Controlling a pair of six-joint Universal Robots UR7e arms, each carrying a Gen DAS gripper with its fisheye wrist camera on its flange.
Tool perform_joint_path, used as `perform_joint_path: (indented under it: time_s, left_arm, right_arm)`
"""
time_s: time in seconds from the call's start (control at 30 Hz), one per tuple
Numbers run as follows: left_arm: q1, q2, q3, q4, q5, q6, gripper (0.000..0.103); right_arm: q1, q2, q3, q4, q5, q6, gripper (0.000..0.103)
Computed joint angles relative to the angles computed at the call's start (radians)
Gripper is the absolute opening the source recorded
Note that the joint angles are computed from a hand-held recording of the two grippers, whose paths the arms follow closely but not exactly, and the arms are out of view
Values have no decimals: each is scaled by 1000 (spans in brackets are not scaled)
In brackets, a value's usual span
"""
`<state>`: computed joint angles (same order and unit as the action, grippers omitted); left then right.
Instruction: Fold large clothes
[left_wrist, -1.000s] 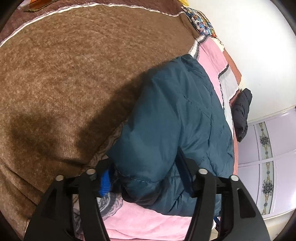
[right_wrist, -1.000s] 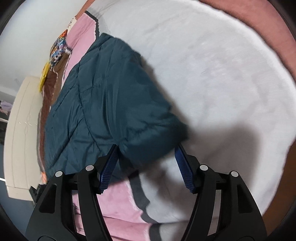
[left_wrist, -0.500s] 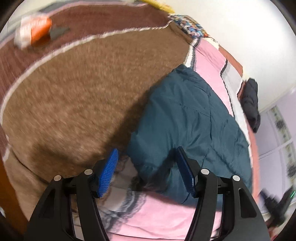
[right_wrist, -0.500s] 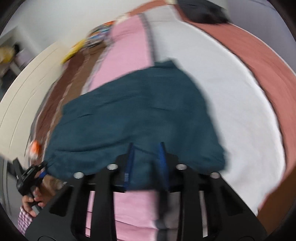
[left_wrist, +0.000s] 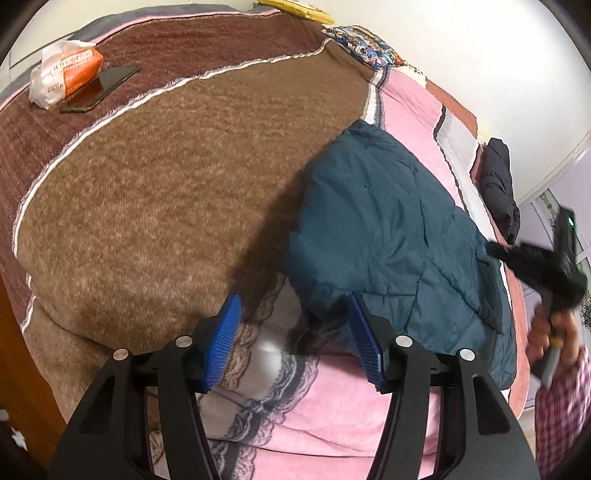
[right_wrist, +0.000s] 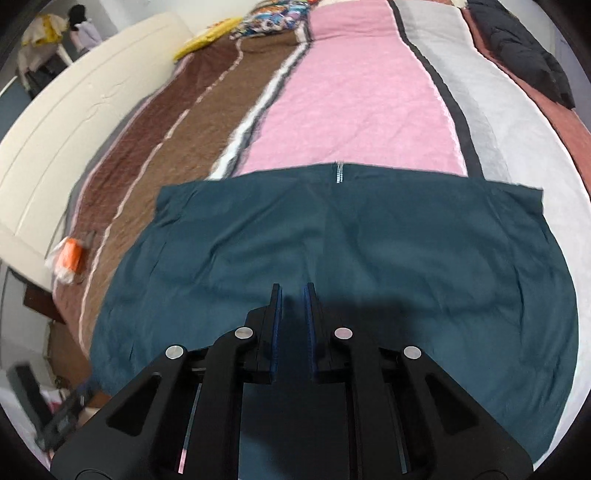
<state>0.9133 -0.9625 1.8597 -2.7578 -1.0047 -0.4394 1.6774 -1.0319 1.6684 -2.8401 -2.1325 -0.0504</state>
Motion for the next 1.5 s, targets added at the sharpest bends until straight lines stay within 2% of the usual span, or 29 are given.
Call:
perform_joint_path:
  time_s: [0.1,0.17,0.23,0.3,0.53,0.63,0.87,1.0,1.03,1.1,1.17,1.33,1.5]
  left_arm:
    - [9,-4,2,-5,-19,5,58]
    - [15,-5,1,-6,-30,8,58]
    - [19,-4,1,-9,-38,8,57]
    - [21,-4,0,-17,-47,10,58]
    - [20,-3,-2,-22,-69,15,58]
    - [9,-10,3,-19,-68,16,58]
    - [-2,-16,14,-7,-91,5,58]
    - [7,-11,18,-35,-142,-37,69]
    - [7,-7,16,-38,-146,-45,74]
    - [8,3,9,-44,-144,-60,77]
    - [13,17,-5,-42,-149,-78,77]
    - [45,63,-64,-6,-184,-151,80]
    - [75,113,-113,11,-216,-198,82]
  right_arm:
    - [-8,65,-96,40,-38,15,13]
    - [-24,105,-172,117,-65,43,13]
    - [-53,121,-213,219,-41,106,13]
    - [-83,135,-233,264,-3,145,12]
    - [-125,121,-215,248,89,152,9]
    - [-117,88,-172,201,112,160,10]
    - [-32,-59,49,20,82,56,13]
    - [-13,-152,214,0,146,71,13]
    - [-10,-163,249,2,153,77,13]
    - [-7,-167,286,2,151,81,13]
    - [-5,-146,309,-12,111,91,13]
    - [-47,-109,296,10,129,117,13]
    - [-82,-93,290,5,154,91,10]
